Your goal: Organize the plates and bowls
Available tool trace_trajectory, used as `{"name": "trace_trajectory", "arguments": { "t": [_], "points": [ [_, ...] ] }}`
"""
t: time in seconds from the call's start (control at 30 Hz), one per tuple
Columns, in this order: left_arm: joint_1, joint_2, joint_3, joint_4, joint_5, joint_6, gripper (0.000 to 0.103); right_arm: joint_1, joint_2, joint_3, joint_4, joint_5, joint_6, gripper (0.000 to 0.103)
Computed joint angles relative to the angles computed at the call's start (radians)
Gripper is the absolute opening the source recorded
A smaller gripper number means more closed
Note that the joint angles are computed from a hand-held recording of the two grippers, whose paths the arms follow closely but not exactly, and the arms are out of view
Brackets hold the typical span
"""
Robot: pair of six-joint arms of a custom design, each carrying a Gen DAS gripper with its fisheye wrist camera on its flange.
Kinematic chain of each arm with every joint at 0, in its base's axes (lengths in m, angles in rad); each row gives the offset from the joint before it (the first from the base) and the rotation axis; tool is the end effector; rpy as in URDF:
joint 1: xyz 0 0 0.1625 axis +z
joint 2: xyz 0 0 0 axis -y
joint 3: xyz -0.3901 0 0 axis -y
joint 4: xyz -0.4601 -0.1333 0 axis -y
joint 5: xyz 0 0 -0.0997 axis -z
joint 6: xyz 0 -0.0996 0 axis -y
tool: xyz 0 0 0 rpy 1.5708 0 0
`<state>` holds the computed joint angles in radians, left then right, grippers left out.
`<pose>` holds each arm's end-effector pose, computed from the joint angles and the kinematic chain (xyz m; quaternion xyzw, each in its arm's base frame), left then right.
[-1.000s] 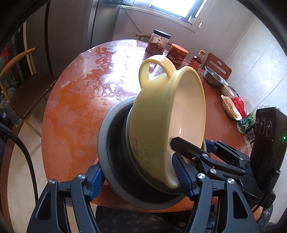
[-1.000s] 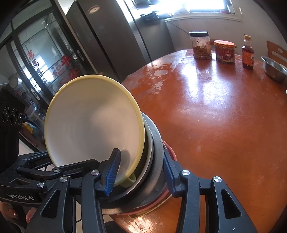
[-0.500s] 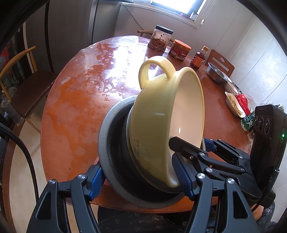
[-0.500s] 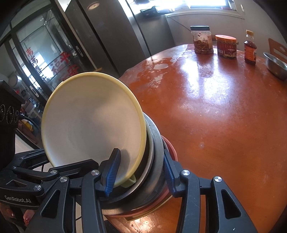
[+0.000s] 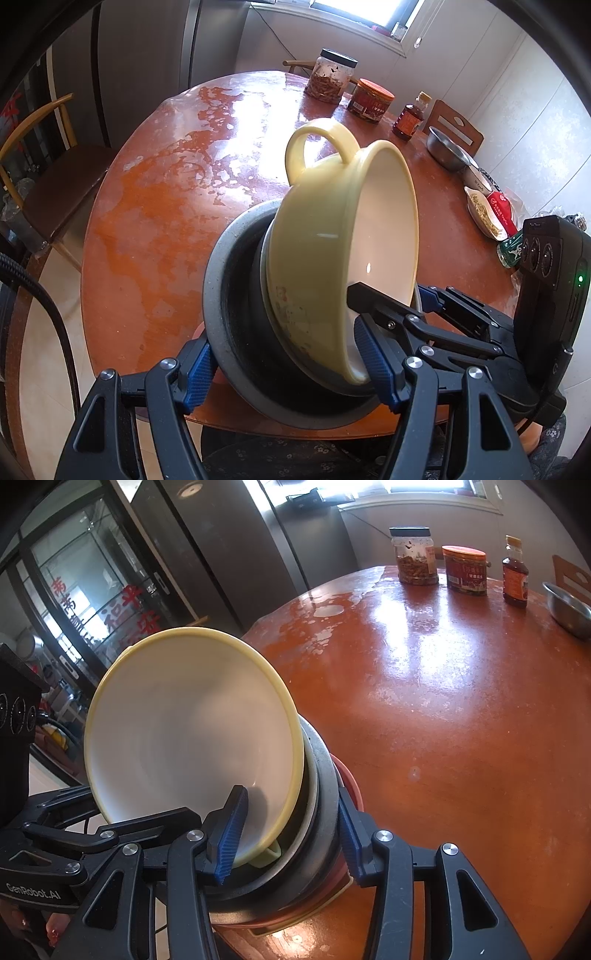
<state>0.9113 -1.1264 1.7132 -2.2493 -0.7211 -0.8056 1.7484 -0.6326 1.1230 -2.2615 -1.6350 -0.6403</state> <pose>-0.2376 -0.6461 0.2036 -0.0853 0.9063 -0.3064 0.2782 0.2730 -0.8024 0.0989 0.3925 -0.9137 0.0899 0.0540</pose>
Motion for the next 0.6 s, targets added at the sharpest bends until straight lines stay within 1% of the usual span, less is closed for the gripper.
{"name": "trace_trajectory", "arguments": {
  "t": [0.6],
  "points": [
    [0.000,-0.001,0.006,-0.016,-0.006,0.008,0.070,0.002,-0.001,-0.001,0.002,-0.012,-0.002,0.050]
  ]
}}
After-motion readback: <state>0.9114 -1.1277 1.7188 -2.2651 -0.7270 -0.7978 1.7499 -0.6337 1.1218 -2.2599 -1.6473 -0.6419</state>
